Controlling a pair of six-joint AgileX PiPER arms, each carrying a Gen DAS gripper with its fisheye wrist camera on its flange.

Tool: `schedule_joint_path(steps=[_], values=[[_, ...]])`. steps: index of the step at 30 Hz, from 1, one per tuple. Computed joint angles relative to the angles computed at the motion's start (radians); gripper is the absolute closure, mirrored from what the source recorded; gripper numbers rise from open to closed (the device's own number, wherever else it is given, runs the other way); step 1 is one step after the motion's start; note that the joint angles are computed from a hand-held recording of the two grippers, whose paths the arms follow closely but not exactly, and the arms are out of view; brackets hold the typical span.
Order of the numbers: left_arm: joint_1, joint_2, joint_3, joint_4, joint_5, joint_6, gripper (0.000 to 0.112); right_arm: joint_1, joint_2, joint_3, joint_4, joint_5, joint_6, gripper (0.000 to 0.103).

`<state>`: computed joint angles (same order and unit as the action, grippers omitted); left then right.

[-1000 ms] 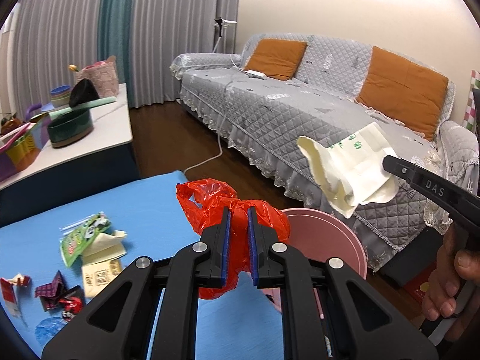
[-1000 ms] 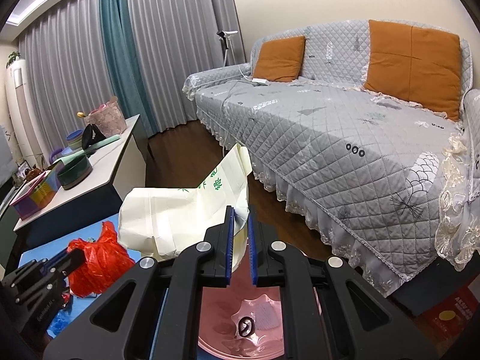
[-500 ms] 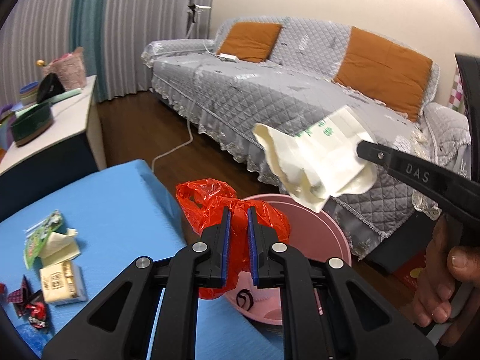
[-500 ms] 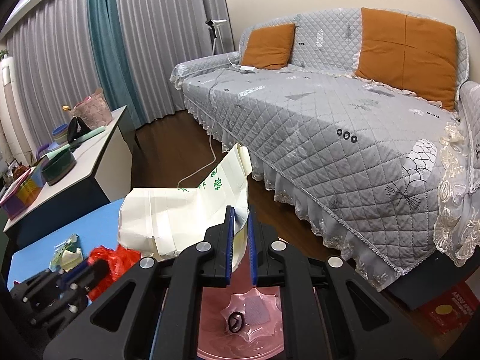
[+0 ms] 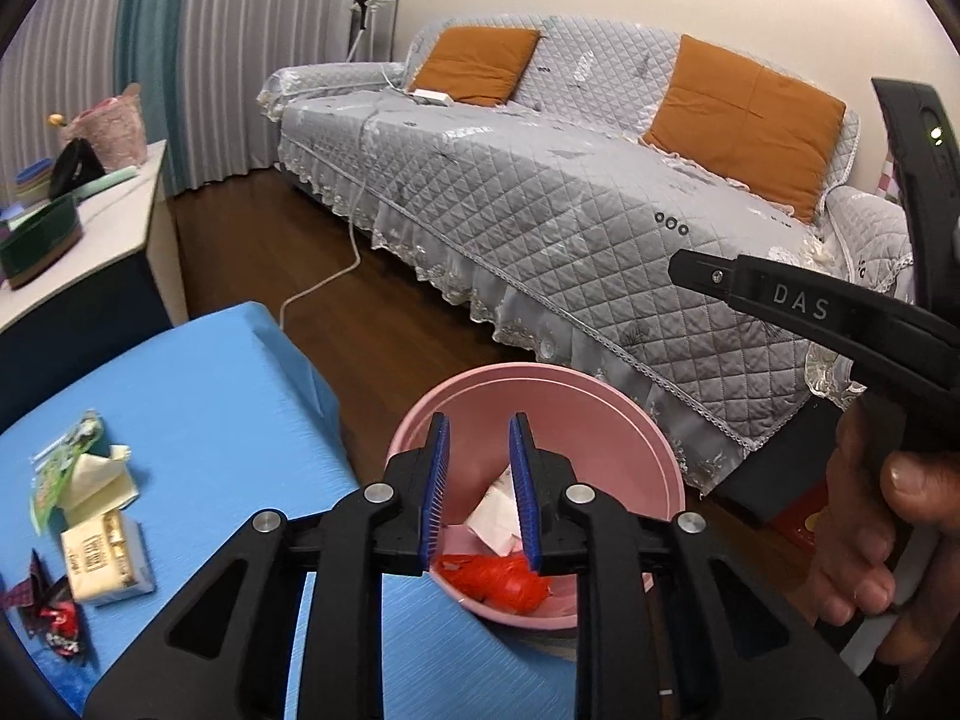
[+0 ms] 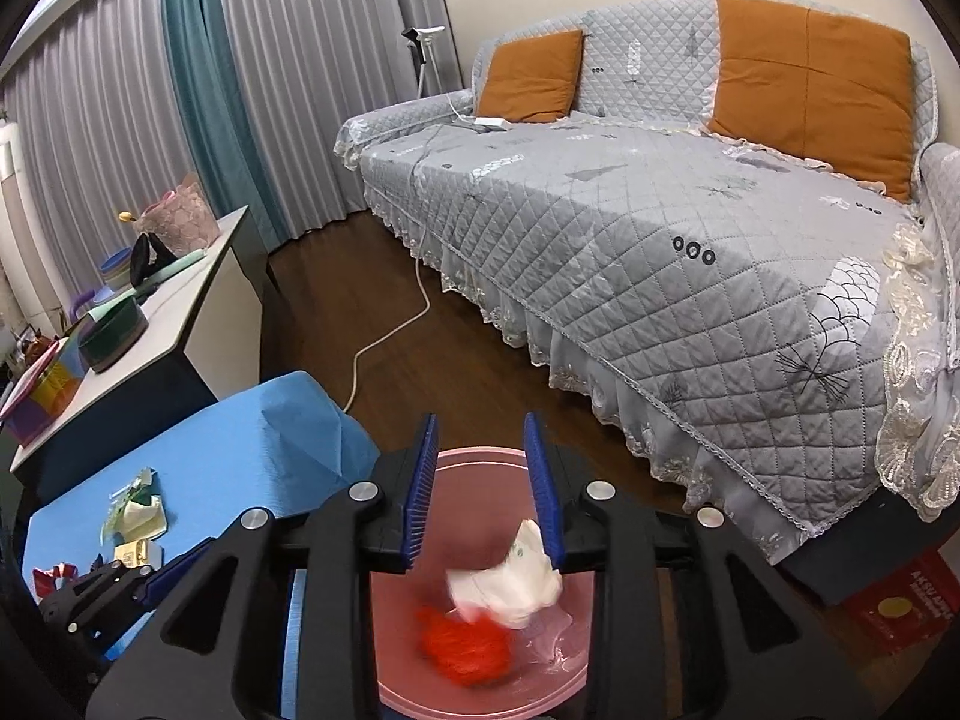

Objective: Collect trash

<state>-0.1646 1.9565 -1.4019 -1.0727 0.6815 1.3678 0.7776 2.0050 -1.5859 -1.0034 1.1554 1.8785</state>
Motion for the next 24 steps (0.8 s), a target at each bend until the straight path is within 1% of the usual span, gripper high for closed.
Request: schedule_joint_path(steps=[5,11,23,24], values=[[0.066,-0.066,0.042,-0.017,0.025,0.034,0.091,0.024,0.005,-0.020,-0.028,-0.004,0.014,0.072],[0.172,-0.128,0.069,-0.030,0.070,0.056,0.091,0.063,0.055,-0.112,-0.054,0.003,-0.025,0.072],[0.410,-0.144,0.013,-0.026,0.167,0.073,0.091,0.117,0.212,-0.370,-0.035,-0.005,-0.183,0.072],[0.433,-0.138,-0.001,-0.024,0.175,0.075,0.091,0.119,0.219,-0.382,-0.032,-0.007,-0.188,0.071]])
